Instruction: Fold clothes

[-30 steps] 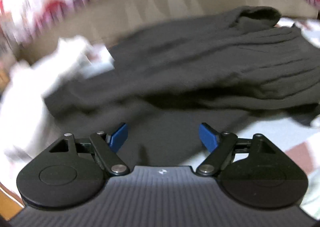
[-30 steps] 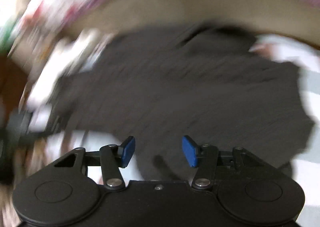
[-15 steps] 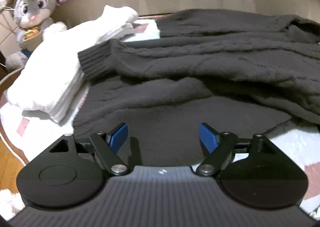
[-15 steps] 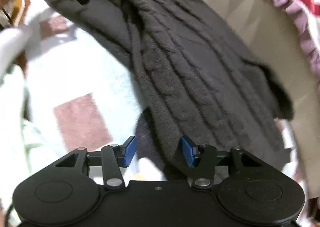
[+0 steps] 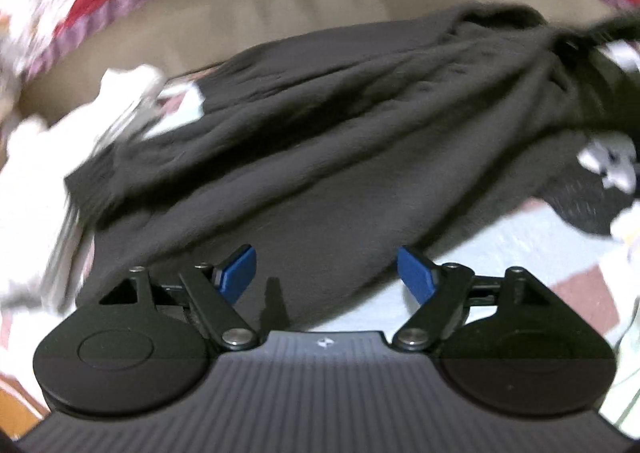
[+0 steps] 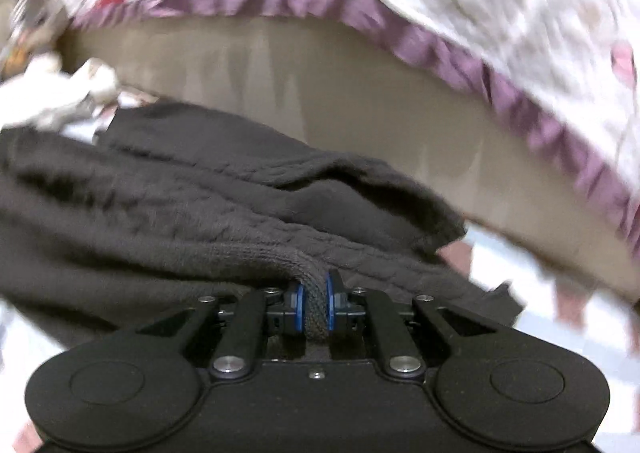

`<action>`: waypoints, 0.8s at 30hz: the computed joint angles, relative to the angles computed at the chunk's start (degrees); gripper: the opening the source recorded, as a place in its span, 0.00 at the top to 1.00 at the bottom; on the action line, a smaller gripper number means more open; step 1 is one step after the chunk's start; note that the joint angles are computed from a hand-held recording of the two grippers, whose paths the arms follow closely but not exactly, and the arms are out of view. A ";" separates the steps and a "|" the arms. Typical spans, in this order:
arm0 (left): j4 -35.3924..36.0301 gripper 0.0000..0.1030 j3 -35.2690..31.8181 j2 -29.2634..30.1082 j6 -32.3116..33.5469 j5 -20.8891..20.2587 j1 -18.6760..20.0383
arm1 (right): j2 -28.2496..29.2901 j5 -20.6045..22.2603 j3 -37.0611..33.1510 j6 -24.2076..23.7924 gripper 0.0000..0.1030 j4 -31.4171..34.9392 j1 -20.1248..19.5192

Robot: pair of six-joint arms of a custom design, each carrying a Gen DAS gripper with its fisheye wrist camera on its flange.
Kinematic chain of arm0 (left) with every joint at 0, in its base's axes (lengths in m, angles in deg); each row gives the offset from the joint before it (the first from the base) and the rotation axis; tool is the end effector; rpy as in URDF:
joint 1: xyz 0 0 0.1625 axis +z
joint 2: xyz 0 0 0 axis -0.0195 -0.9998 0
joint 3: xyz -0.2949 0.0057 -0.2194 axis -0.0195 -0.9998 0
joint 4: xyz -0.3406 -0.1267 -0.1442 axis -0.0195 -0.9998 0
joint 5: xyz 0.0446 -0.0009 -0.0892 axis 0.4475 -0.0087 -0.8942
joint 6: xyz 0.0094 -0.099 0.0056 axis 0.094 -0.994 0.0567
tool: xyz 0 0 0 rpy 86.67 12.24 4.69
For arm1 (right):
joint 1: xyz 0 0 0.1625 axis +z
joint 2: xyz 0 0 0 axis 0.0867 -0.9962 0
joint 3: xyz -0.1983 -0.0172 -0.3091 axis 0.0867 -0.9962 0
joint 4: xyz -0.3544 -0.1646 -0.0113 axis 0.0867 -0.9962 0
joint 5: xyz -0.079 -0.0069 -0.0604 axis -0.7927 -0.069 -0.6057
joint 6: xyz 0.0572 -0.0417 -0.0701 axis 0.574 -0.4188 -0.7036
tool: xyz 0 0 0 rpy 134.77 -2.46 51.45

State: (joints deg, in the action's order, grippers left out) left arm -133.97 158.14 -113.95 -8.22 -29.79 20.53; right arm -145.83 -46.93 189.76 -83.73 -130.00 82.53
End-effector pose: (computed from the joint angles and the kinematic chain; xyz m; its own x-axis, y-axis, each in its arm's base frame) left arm -0.1977 -0.2954 0.0835 -0.5194 0.2537 -0.8160 0.6768 0.7051 -0.2115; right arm 0.0830 -0.4061 0.2800 -0.6371 -0.3055 0.7077 -0.6827 0.6498 -0.3342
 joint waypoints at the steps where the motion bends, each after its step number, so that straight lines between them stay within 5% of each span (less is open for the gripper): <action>1: -0.46 0.24 -0.36 1.39 1.22 0.27 -0.22 | 0.47 1.10 -0.42 1.82 0.89 0.97 -1.11; 6: 0.20 0.19 -5.05 12.09 8.09 4.57 1.79 | 1.41 2.94 -0.15 6.37 0.86 3.11 -4.32; 8: -4.79 0.18 -5.52 14.68 11.60 6.58 2.97 | 1.03 4.05 0.19 7.53 0.74 3.26 -5.47; 10: -12.83 0.45 -5.11 15.84 16.56 6.42 4.05 | 0.18 4.36 0.77 8.16 0.59 3.02 -6.05; 11: -16.78 0.92 -4.79 15.51 18.76 5.08 4.51 | -0.21 4.06 0.79 8.68 0.50 3.28 -6.12; 16: -23.22 0.91 -1.47 14.52 19.02 11.77 0.20 | -3.75 -1.26 -1.18 16.29 0.39 12.41 -4.39; 18: -27.68 0.93 0.02 10.28 17.51 10.18 -0.72 | -7.33 -3.53 -2.95 26.39 0.35 23.21 -3.44; 20: -31.25 0.95 1.44 7.03 15.87 9.26 -1.29 | -11.80 -0.56 -3.17 31.91 0.34 30.52 -4.54; 24: -35.40 0.95 3.50 2.40 13.45 7.72 -1.53 | -17.00 -1.22 0.09 32.86 0.31 30.43 -4.73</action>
State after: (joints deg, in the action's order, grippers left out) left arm -169.37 161.64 -111.55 5.23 -22.06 19.00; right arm -162.83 -48.15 189.85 -50.87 -99.56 77.80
